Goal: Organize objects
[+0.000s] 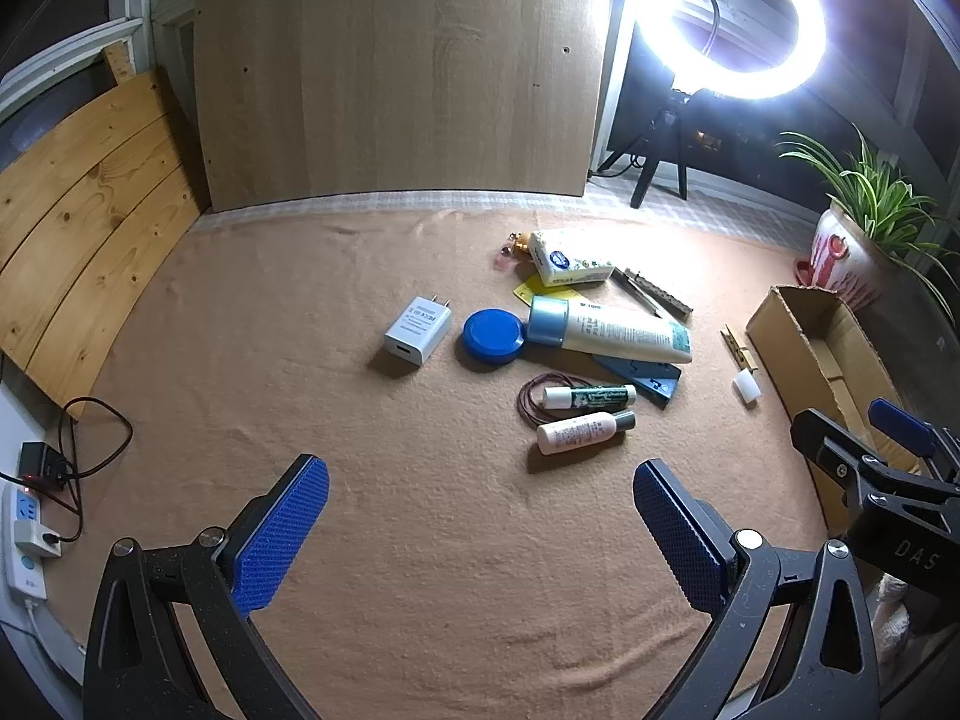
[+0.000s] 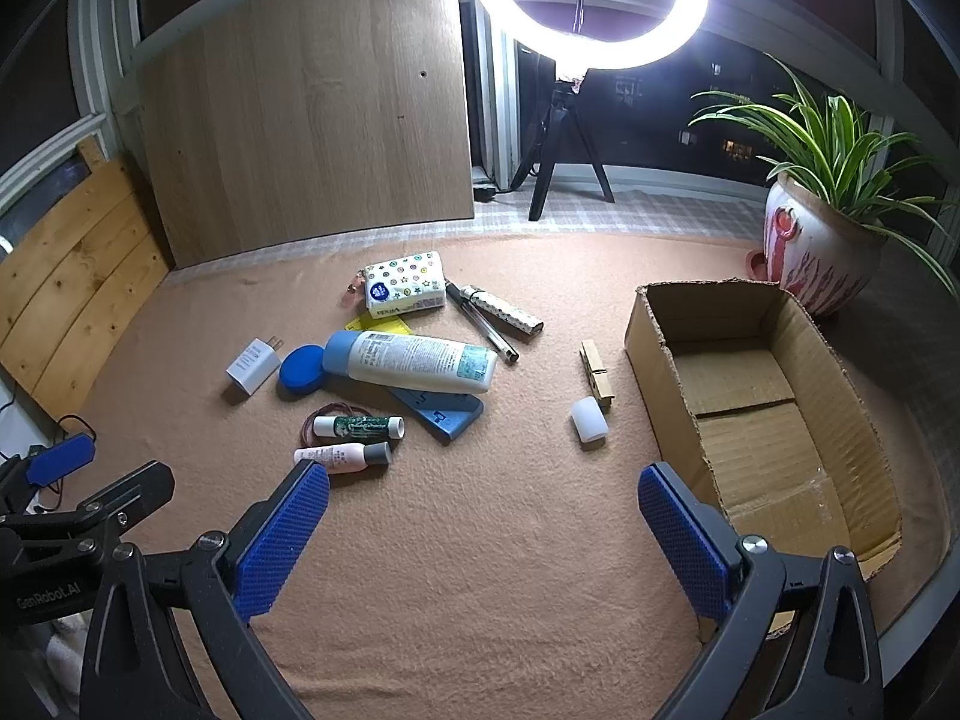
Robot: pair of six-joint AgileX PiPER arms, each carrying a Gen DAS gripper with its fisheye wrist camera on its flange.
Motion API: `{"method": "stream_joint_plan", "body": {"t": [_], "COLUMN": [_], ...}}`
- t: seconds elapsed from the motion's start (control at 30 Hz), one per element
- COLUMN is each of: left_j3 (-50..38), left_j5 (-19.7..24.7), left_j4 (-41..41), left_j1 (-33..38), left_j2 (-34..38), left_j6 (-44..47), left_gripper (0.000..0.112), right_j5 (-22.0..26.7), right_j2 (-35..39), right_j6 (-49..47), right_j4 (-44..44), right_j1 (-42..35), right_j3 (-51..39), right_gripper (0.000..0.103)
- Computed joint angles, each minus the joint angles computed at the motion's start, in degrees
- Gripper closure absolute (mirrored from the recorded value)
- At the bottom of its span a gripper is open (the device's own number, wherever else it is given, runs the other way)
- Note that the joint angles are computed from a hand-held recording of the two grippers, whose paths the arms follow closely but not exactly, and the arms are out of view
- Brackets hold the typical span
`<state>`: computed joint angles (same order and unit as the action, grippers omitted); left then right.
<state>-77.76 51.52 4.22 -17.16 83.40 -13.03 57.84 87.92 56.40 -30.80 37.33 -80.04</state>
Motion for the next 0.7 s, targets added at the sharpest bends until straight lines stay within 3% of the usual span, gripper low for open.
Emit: {"method": "stream_joint_plan", "body": {"t": [0.7], "left_j3": [-1.46], "left_j5": [-0.30], "left_j4": [-1.05], "left_j1": [0.37], "left_j2": [1.86], "left_j6": [1.59], "left_gripper": [0.010], "right_j5": [-1.34], "right_j2": [0.50], "right_j6": [-0.03], "right_j4": [1.06], "right_j1": [-1.64], "right_j3": [0.31], "right_gripper": [0.001]}}
